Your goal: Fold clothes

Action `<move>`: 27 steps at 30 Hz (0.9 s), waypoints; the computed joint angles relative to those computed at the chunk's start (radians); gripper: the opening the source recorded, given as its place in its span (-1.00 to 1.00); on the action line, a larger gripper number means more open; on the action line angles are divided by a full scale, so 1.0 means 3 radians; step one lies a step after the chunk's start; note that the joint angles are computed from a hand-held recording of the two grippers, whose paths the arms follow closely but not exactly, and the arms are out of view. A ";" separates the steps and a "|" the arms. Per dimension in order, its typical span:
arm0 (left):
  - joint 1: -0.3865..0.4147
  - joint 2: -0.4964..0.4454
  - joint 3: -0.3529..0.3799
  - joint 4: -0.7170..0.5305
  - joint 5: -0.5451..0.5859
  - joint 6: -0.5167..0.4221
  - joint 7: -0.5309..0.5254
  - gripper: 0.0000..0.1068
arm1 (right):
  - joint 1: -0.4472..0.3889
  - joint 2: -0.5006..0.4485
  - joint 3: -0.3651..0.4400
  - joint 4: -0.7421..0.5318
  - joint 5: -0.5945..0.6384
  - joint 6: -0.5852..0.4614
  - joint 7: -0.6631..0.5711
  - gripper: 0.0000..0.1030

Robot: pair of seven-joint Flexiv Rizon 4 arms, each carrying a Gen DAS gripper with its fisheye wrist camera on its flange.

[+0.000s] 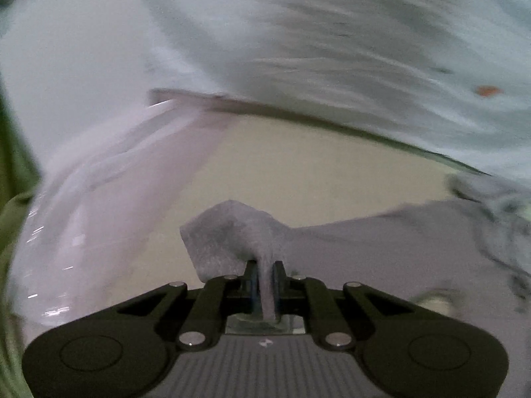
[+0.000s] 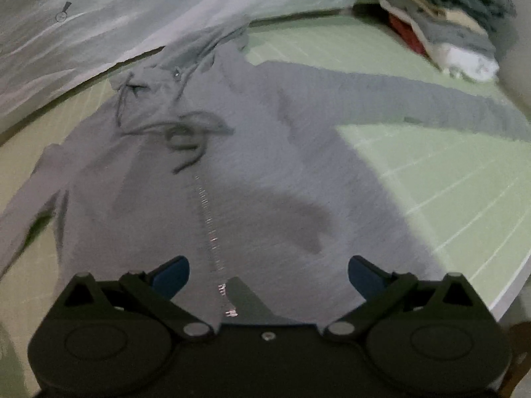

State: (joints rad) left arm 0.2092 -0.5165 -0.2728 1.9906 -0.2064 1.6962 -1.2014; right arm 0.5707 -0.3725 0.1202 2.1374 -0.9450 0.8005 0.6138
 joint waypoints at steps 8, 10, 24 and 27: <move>-0.0194 -0.0086 -0.0762 0.0088 0.0134 0.0094 -0.0150 -0.81 | -0.0396 0.0437 -0.0041 0.0670 -0.0437 0.0392 0.0056 1.00; -0.0214 -0.0151 -0.0952 0.0099 0.0224 0.0087 -0.0148 -0.72 | -0.0526 0.0539 -0.0056 0.0811 -0.0578 0.0453 0.0065 1.00; -0.1793 -0.0061 0.0949 -0.0295 0.0269 -0.0575 -0.0554 0.54 | -0.0901 0.0576 -0.0047 0.0883 -0.1051 0.0634 0.0206 0.99; -0.1796 -0.0033 0.1125 -0.0304 0.0285 -0.0635 -0.0777 0.61 | -0.0901 0.0438 -0.0095 0.0684 -0.1284 0.0750 0.0155 0.94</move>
State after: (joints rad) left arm -0.3296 -0.5266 0.0646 1.8995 -0.1210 1.5057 -1.4345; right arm 0.3005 -0.2409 0.0916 2.3424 -1.3303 1.0256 0.6602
